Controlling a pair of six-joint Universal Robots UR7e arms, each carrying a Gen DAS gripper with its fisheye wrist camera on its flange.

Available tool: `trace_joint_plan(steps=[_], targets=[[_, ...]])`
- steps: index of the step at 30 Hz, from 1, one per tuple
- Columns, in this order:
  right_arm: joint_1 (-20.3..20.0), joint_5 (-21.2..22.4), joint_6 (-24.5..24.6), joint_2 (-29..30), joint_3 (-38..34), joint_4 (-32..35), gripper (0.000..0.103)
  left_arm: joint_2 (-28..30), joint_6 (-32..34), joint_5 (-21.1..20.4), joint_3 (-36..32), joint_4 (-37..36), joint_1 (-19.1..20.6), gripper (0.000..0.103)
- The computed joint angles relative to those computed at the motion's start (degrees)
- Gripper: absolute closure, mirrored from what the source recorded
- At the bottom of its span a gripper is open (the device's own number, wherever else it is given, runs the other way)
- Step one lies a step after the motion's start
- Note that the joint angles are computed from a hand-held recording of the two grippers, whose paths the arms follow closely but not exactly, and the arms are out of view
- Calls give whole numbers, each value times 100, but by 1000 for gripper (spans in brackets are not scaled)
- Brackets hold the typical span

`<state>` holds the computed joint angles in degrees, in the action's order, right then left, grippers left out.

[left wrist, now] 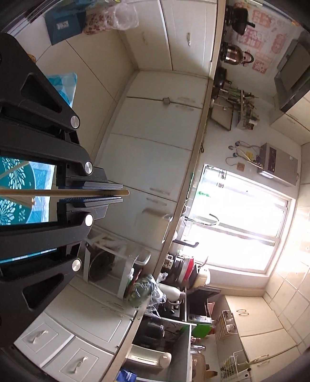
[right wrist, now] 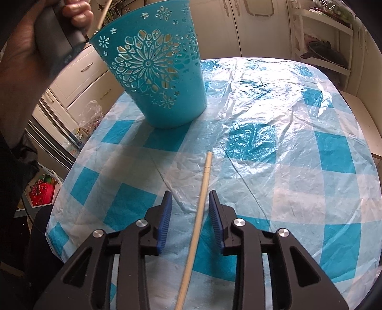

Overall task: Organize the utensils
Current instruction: 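Open the left tool to drop the chopstick into the basket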

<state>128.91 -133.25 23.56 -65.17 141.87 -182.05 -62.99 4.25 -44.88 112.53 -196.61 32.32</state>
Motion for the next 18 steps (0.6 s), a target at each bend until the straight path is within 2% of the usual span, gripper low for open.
trace_joint_plan(steps=[5, 9, 12, 14, 15, 17, 18], targets=[[2, -9, -18, 14, -4, -8, 70, 72, 95, 129, 115, -246, -15, 98], [10, -23, -43, 22, -18, 17, 68, -31, 129, 178, 228, -55, -72, 98], [22, -46, -53, 42, -32, 39, 67, -179, -79, 245, 286, 576, -74, 98], [33, -71, -61, 69, -48, 45, 67, -344, -402, 270, 304, 1334, -76, 97], [39, -84, -67, 86, -57, 42, 67, -421, -508, 296, 334, 1617, -93, 95], [50, -111, -64, 113, -68, 30, 67, -643, -711, 372, 519, 2031, -169, 84], [55, -123, -51, 128, -67, 1, 67, -808, -846, 427, 661, 2222, -226, 69]])
